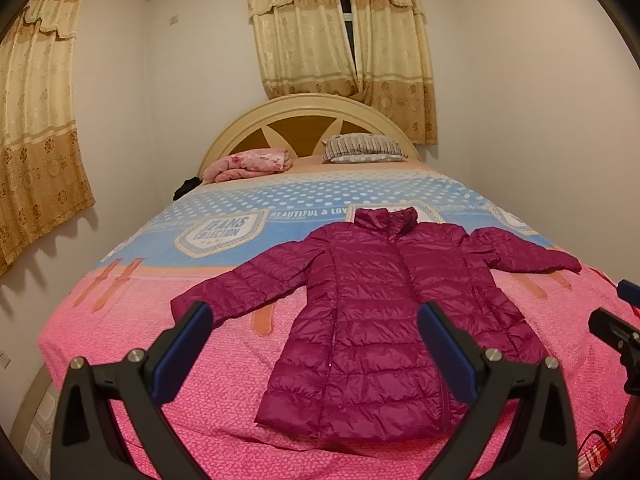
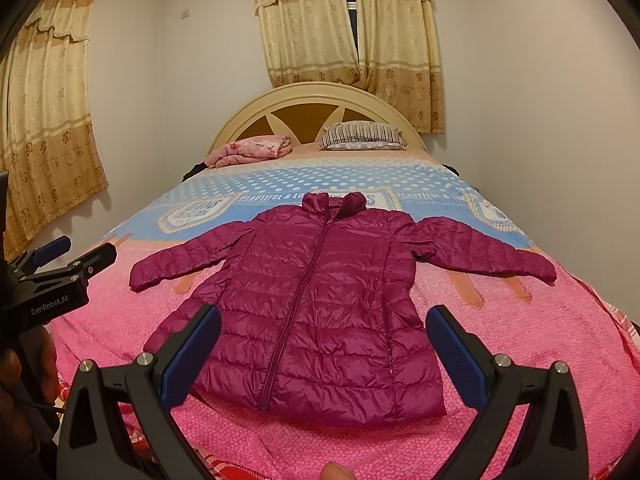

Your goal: Fold large clothes

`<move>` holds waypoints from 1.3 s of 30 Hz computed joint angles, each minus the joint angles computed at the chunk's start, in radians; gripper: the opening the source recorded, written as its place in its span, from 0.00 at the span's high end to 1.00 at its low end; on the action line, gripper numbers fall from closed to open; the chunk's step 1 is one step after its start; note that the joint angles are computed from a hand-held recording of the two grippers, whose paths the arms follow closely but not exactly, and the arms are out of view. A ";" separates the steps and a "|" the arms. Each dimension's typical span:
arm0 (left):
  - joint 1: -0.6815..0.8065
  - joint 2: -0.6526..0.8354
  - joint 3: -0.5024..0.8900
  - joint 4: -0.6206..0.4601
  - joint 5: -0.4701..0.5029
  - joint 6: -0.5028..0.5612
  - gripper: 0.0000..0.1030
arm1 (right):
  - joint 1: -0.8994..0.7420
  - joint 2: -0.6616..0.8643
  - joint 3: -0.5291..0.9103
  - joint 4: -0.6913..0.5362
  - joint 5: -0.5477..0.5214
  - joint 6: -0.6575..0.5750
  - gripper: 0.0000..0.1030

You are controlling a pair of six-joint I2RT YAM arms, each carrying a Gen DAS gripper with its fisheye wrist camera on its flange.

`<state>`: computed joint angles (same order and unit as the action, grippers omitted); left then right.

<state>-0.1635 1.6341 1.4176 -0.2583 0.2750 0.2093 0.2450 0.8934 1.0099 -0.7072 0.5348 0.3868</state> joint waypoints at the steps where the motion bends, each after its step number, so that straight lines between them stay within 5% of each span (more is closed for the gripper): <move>1: -0.001 0.003 0.003 -0.001 -0.004 0.000 0.00 | 0.001 0.001 0.000 0.000 0.000 0.001 0.01; 10: -0.005 0.068 0.041 -0.028 0.013 -0.015 0.00 | -0.053 -0.024 -0.087 0.120 -0.043 -0.014 0.01; 13: -0.014 0.131 0.084 -0.064 0.043 -0.014 0.00 | -0.162 -0.071 -0.184 0.262 -0.182 0.003 0.01; 17: -0.047 0.211 0.136 -0.082 0.052 -0.017 0.00 | -0.349 0.047 -0.164 0.202 -0.339 -0.016 0.01; 24: -0.116 0.404 0.322 -0.117 -0.013 -0.026 0.00 | -0.843 0.232 -0.222 0.331 -0.615 -0.111 0.01; 29: -0.158 0.519 0.453 -0.137 -0.046 -0.039 0.00 | -1.174 0.534 -0.082 0.406 -0.815 -0.106 0.01; 39: -0.230 0.687 0.650 -0.207 -0.116 -0.002 0.00 | -1.396 1.090 0.489 0.384 -0.811 0.044 0.01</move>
